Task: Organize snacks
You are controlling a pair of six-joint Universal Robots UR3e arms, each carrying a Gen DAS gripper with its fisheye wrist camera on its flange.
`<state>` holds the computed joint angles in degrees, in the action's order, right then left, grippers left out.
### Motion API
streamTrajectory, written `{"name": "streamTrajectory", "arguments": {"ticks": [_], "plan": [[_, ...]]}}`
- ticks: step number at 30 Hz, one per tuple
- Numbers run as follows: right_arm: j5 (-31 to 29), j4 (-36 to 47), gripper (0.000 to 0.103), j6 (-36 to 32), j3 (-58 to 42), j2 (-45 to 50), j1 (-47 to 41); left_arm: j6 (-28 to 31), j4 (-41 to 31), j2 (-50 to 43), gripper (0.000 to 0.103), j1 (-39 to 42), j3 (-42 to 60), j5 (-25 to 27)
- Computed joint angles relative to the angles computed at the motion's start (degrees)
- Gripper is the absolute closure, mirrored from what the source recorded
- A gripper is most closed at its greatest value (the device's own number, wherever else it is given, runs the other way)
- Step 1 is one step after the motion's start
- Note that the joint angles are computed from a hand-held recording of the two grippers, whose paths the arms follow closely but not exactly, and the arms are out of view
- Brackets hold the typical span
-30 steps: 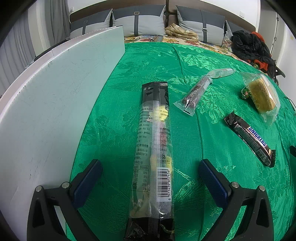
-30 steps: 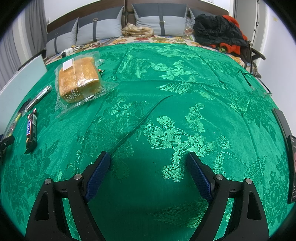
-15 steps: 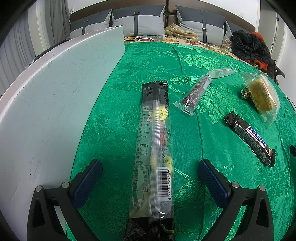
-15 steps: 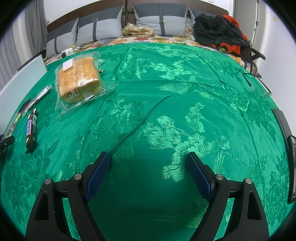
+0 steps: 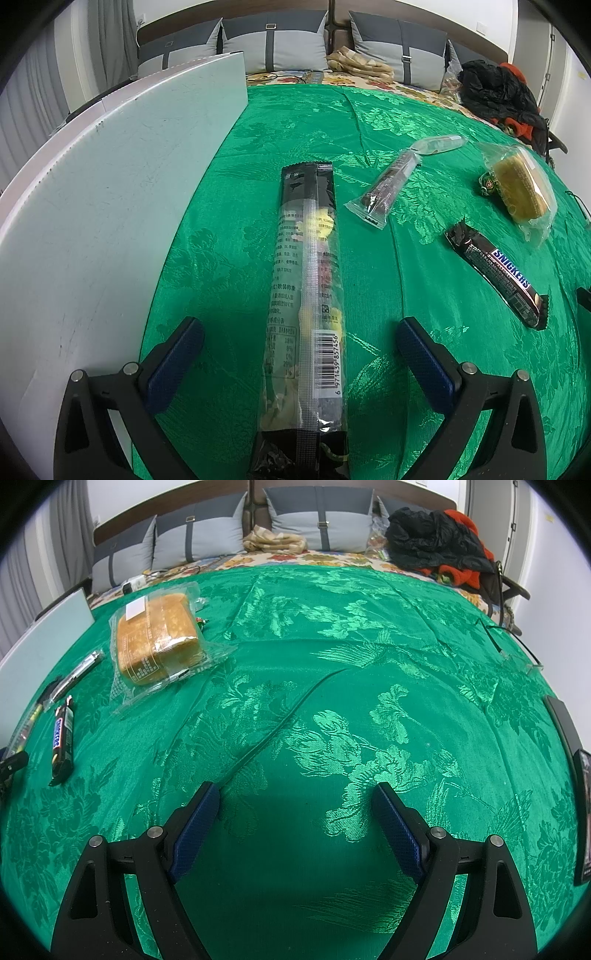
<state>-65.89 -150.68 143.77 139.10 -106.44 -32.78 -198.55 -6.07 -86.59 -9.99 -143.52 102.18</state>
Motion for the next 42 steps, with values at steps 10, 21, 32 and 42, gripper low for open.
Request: {"name": "streamTrajectory", "arguments": {"ticks": [10,21,32,42], "plan": [[0.0,0.0,0.015,0.0,0.0,0.0,0.0,0.0,0.2,0.0,0.000,0.0,-0.1,-0.1],[-4.9,15.2,0.015,3.4,-12.6,3.5,6.5,3.4,-15.2,4.6,0.006,2.7,5.1,-5.1],[-12.4,33.4,0.019,10.7,-47.9,28.1,43.3,6.1,-24.9,13.1,0.083,6.9,5.3,-12.5],[-6.2,39.4,0.085,13.2,-45.3,21.8,36.1,4.7,-31.3,34.2,0.084,9.7,-3.6,-21.7]]}}
